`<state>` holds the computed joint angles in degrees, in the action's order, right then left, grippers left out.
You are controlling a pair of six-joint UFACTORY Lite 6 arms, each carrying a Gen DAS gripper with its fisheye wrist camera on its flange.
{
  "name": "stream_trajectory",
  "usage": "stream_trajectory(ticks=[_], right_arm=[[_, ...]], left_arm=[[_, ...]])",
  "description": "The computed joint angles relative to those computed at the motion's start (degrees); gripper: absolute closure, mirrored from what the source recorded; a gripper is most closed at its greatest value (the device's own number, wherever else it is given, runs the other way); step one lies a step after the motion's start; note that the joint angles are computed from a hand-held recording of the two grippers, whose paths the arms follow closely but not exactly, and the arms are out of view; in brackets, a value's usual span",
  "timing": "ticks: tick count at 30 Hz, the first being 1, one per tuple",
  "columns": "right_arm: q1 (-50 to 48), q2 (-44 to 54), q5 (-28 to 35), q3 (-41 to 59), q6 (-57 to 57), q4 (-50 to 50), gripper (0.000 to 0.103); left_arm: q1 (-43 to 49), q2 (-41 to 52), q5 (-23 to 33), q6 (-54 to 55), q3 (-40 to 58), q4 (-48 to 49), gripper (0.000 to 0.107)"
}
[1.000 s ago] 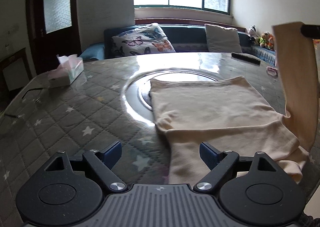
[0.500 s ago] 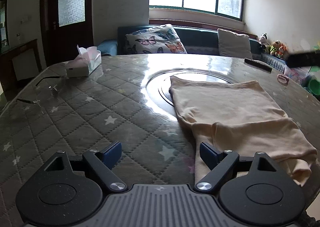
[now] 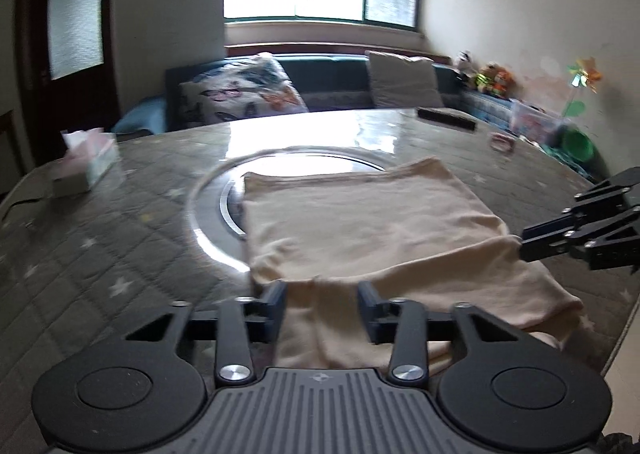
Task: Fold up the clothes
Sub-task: 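Lay the sleeve onto the shirt body and open the right tool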
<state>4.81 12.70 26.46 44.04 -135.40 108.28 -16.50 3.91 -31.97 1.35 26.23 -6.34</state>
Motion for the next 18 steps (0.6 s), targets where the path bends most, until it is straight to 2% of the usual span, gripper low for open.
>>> stream_trajectory(ticks=[4, 9, 18], right_arm=[[-1.7, 4.5, 1.9, 1.8, -2.2, 3.1, 0.086], [-3.2, 11.0, 3.3, 5.2, -4.1, 5.1, 0.085], [-4.6, 3.6, 4.9, -2.0, -7.3, 1.7, 0.085]], left_arm=[[0.7, 5.5, 0.6, -3.5, 4.7, 5.4, 0.080], [1.3, 11.5, 2.0, -1.4, 8.9, 4.0, 0.083], [1.1, 10.5, 1.0, 1.7, 7.1, 2.6, 0.081]])
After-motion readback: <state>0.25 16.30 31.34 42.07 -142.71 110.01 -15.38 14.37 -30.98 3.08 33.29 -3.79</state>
